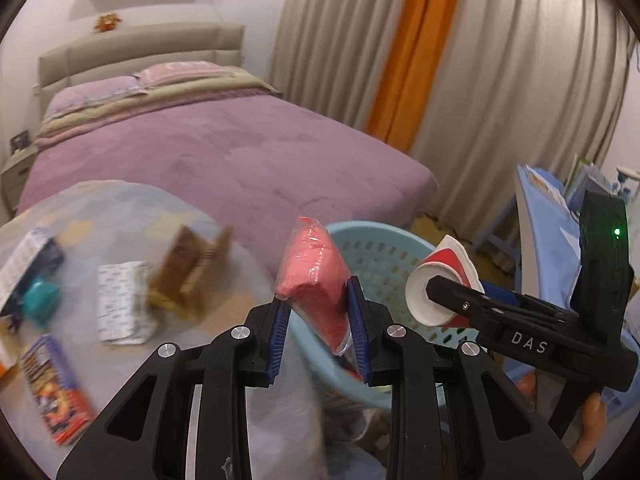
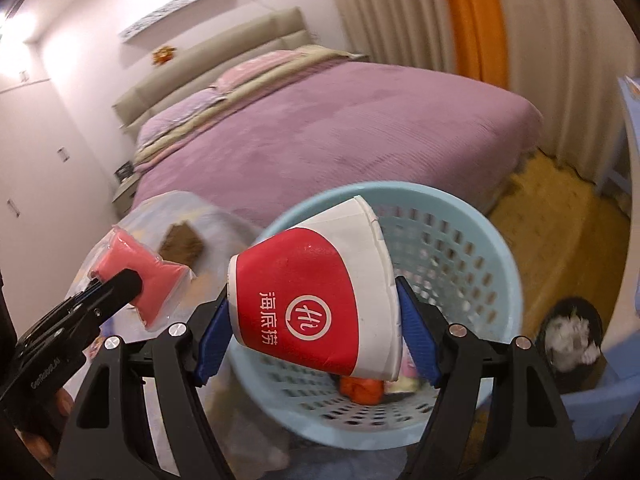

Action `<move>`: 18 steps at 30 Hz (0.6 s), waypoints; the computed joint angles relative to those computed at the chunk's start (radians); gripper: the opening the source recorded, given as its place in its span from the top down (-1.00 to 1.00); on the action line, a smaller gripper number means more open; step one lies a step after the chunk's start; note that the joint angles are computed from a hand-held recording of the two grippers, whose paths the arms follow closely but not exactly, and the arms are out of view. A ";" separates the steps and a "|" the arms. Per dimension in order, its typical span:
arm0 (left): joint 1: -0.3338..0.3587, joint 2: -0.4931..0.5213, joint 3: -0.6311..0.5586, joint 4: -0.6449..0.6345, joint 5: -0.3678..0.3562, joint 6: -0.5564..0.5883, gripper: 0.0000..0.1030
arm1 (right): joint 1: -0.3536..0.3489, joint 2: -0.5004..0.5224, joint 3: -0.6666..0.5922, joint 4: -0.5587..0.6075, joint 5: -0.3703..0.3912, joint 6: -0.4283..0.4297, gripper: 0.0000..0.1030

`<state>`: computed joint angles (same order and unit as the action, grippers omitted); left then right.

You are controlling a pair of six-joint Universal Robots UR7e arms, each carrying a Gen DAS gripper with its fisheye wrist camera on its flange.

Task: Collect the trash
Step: 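Carry the packet and cup over the basket and lower them inside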

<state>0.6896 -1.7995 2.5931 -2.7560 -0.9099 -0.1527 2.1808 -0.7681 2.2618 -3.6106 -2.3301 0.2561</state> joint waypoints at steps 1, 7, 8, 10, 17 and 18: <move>0.001 0.028 -0.001 -0.017 -0.005 0.000 0.48 | -0.017 -0.006 0.011 -0.006 0.002 0.006 -0.38; 0.080 0.178 -0.042 -0.057 -0.122 0.003 0.48 | -0.086 -0.018 0.043 0.012 0.007 0.049 -0.38; 0.094 0.194 -0.048 -0.055 -0.136 0.003 0.48 | -0.098 -0.020 0.050 0.008 0.015 0.055 -0.38; 0.109 0.226 -0.053 -0.062 -0.152 0.001 0.48 | -0.123 -0.025 0.063 0.006 0.028 0.071 -0.38; 0.122 0.282 -0.055 -0.068 -0.167 -0.007 0.47 | -0.182 -0.034 0.096 0.006 0.072 0.094 -0.39; 0.120 0.281 -0.053 -0.065 -0.163 -0.007 0.45 | -0.183 -0.032 0.096 0.006 0.073 0.096 -0.39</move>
<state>0.8096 -1.5181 2.5401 -2.8212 -1.0729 -0.1601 1.9982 -0.8001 2.3576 -3.6046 -2.2569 0.3522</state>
